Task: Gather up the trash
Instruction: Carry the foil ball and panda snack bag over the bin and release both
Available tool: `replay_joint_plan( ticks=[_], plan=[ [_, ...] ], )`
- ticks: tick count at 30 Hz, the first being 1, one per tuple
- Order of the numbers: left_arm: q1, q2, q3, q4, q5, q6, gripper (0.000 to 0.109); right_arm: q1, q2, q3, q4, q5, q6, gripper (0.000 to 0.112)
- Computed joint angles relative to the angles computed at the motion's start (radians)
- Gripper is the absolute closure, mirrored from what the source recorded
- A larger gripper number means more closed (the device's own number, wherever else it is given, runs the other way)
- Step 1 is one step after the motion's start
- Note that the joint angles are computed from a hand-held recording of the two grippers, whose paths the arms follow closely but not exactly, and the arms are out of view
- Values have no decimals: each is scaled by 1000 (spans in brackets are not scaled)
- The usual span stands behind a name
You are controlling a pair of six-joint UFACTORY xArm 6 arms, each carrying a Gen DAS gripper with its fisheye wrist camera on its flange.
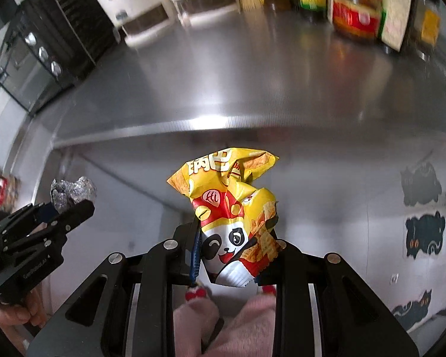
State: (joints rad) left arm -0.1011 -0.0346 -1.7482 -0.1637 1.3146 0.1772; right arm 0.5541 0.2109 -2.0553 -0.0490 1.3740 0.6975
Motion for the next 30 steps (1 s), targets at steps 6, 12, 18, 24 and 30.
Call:
replay_joint_plan(
  ticks=[6, 12, 18, 24, 30],
  plan=[
    [-18, -62, 186, 10, -29, -11, 71, 6, -42, 169, 19, -35, 9, 86],
    [-36, -52, 292, 4, -65, -11, 71, -11, -23, 277, 73, -90, 6, 86],
    [-56, 11, 338, 15, -110, -7, 71, -24, 37, 320, 127, -141, -11, 86],
    [-65, 76, 358, 15, -152, -1, 71, -43, 78, 372, 171, -193, -14, 85],
    [-57, 117, 368, 7, -165, 4, 70, -53, 145, 338, 194, -200, -17, 83]
  ],
)
